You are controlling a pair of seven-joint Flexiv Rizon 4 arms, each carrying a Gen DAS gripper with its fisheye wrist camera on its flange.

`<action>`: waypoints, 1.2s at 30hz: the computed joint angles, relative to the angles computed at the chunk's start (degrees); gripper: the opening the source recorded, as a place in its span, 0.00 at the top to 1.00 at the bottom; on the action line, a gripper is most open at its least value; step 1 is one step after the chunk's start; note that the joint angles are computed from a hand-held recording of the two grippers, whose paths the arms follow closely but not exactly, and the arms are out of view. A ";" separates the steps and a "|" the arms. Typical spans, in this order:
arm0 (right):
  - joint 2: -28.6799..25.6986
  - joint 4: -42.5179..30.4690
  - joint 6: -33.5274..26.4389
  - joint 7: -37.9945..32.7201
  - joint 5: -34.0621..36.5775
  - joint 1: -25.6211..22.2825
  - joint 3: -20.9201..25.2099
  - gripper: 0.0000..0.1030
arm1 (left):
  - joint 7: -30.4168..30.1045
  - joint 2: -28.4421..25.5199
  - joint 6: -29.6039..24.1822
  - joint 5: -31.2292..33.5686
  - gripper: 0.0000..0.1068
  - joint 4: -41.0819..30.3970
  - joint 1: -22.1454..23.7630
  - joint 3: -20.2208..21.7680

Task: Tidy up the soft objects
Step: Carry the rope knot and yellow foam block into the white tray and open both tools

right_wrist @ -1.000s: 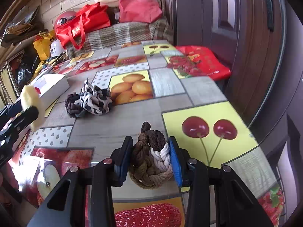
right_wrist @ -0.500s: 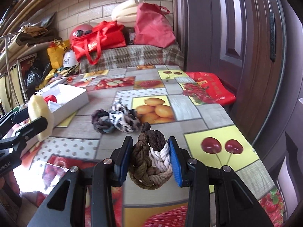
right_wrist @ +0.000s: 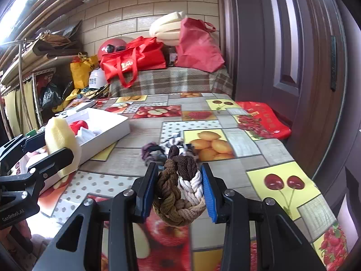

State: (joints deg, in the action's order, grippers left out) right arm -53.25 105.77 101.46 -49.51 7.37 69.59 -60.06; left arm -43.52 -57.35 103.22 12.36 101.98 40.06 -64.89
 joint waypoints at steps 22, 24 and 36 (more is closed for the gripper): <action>-4.89 -12.15 -0.02 0.41 -3.52 -2.32 4.30 0.62 | -8.16 1.17 4.81 3.36 0.42 -0.43 5.48 3.60; -5.52 -14.21 -0.11 0.55 -3.86 -3.12 5.12 0.62 | -9.07 1.36 5.06 3.61 0.42 -0.83 5.61 4.27; -9.01 -25.42 0.34 0.91 -6.90 -7.80 9.24 0.61 | -17.88 2.33 5.94 3.06 0.42 -6.44 3.30 10.60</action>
State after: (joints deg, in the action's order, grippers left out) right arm -62.26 80.35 101.80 -48.60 0.47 61.79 -50.82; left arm -61.40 -55.02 109.15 15.42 95.55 43.36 -54.29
